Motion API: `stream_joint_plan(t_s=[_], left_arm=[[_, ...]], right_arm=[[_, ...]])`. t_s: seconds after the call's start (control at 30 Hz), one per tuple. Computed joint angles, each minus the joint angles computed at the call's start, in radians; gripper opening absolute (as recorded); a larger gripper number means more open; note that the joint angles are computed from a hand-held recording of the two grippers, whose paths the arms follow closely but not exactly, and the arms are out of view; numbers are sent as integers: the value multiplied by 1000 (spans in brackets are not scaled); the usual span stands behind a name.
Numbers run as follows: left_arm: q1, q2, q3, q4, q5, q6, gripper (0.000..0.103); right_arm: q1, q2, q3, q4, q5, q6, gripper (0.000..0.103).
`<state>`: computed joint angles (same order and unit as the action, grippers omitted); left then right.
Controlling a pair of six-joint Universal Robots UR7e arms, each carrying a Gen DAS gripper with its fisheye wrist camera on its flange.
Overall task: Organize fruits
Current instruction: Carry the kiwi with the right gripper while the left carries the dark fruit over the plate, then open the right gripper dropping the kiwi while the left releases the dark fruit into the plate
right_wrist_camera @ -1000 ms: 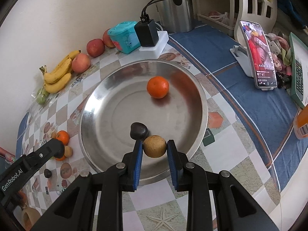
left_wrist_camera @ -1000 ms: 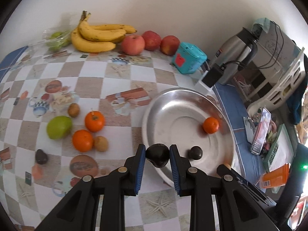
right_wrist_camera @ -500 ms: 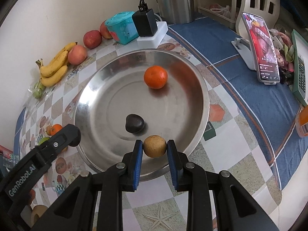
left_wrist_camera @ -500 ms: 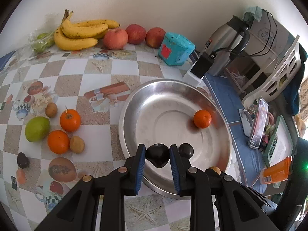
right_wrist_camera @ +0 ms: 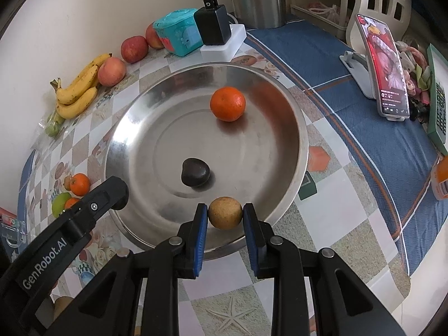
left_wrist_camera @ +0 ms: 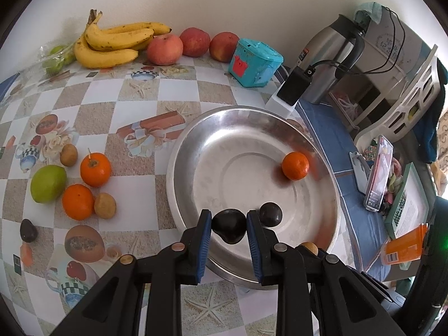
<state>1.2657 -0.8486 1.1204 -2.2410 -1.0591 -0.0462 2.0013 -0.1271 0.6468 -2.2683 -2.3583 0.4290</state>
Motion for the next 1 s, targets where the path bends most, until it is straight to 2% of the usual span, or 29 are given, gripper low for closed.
stream_joint_plan(t_s=[0.67, 0.8, 1.0], left_arm=[[0, -3, -4, 5, -3, -12, 30], [0, -7, -1, -3, -6, -8, 39], [1, -9, -5, -5, -4, -13, 42]], right_arm=[[-1, -1, 0, -14, -10, -7, 30], [2, -7, 14, -37, -14, -14, 30], [3, -10, 20, -46, -17, -13, 30]])
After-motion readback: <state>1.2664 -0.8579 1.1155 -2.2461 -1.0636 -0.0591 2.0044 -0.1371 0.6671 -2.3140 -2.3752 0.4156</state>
